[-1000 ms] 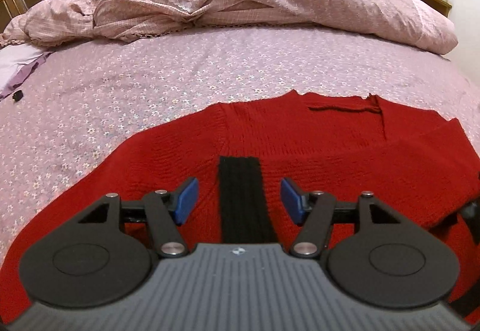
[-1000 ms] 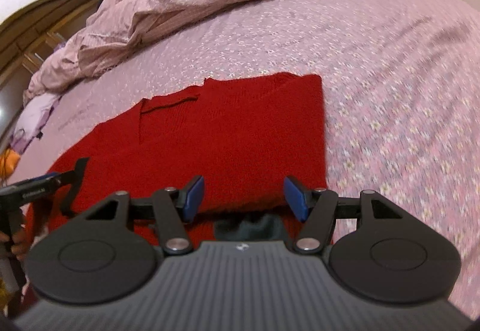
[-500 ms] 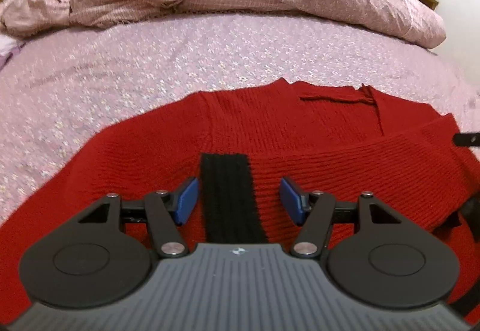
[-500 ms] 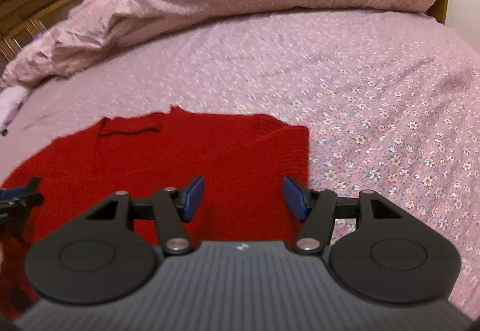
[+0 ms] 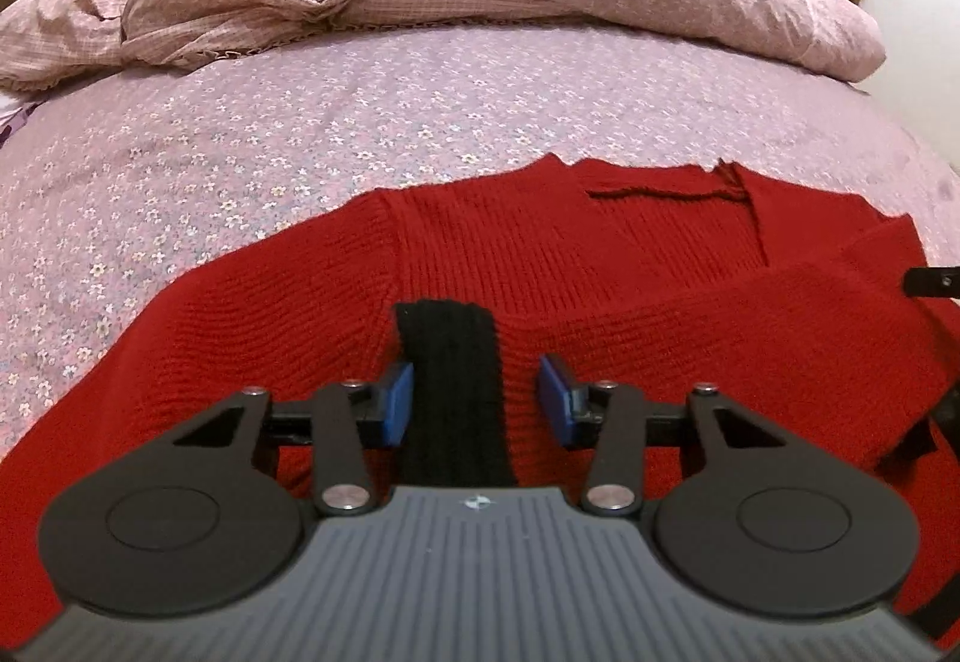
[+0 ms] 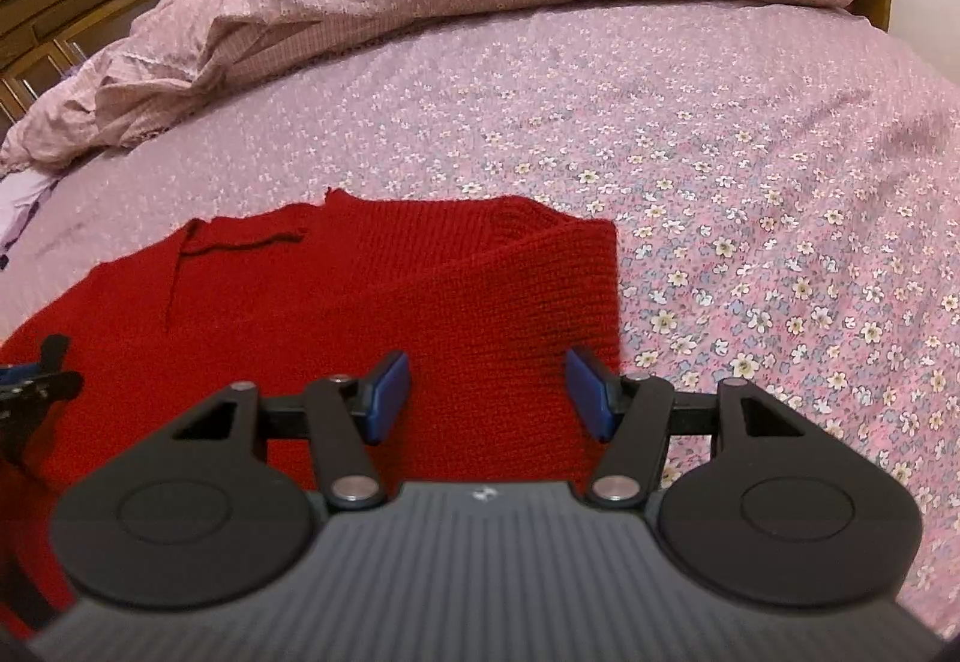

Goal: Fold small clothes
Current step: 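Grasp the other sleeve's black cuff with the left gripper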

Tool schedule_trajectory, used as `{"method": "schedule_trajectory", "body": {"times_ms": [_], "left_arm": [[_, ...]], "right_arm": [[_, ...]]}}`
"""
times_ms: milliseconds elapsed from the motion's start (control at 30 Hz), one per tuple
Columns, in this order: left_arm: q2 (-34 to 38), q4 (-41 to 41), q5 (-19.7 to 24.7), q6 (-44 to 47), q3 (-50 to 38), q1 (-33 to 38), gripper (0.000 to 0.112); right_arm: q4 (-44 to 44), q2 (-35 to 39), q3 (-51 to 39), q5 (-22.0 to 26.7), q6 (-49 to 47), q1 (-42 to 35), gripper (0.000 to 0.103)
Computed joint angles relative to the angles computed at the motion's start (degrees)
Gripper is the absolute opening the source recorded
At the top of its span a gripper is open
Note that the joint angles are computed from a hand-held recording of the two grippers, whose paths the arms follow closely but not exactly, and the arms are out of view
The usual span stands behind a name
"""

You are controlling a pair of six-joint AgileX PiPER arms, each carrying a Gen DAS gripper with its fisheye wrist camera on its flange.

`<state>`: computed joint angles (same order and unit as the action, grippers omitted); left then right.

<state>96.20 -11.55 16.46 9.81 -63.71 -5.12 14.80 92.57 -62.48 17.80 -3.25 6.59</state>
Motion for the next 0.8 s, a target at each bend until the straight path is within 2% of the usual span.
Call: {"method": "schedule_trajectory", "body": {"times_ms": [100, 167, 200, 233, 333, 400, 500, 567, 600, 700, 767, 800], "left_arm": [[0.7, 2.0, -0.1, -2.1, -0.7, -0.4, 0.052], [0.6, 4.9, -0.3, -5.3, -0.6, -0.9, 0.051], [0.4, 5.0, -0.4, -5.5, -0.5, -1.1, 0.042], [0.2, 4.6, -0.4, -5.4, -0.5, -1.3, 0.028], [-1.3, 5.8, -0.9, -6.1, -0.3, -2.3, 0.016], [-2.3, 4.4, -1.4, -3.9, -1.1, -2.4, 0.016], [-2.7, -2.6, -2.2, 4.1, -4.0, -2.0, 0.015], [-2.1, -3.5, -2.7, 5.7, -6.8, -1.9, 0.015], [-1.6, -1.0, -3.1, 3.5, -8.1, -2.0, 0.015], [1.5, 14.1, -3.2, -11.1, -12.5, -2.5, 0.015], [4.8, 22.3, -1.3, -19.0, -15.6, -2.5, 0.015], [6.8, 23.0, 0.6, -19.6, -17.3, -2.3, 0.015]], "right_arm": [[5.7, -1.7, 2.5, -3.5, -4.1, -0.8, 0.06], [3.7, -2.0, 2.9, -5.2, -1.5, -1.3, 0.06], [0.5, -1.7, 2.6, -5.2, 2.0, -1.5, 0.06], [-1.2, -1.3, 2.2, -5.1, 3.9, -1.9, 0.06], [0.1, -0.5, 1.6, -4.9, 3.9, -3.1, 0.06], [3.7, -0.7, 2.0, -4.9, 0.7, -3.7, 0.06], [6.0, -1.8, 3.7, -7.1, -2.0, -3.3, 0.06], [8.7, -1.9, 4.4, -8.6, -4.5, -3.0, 0.06], [10.1, -1.7, 4.3, -8.8, -5.6, -3.0, 0.06], [13.2, -0.6, 3.7, -9.5, -8.0, -2.8, 0.06], [17.6, 0.3, 3.8, -10.8, -12.0, -2.4, 0.06], [16.8, 0.8, 3.5, -10.9, -11.0, -2.2, 0.06]]}}
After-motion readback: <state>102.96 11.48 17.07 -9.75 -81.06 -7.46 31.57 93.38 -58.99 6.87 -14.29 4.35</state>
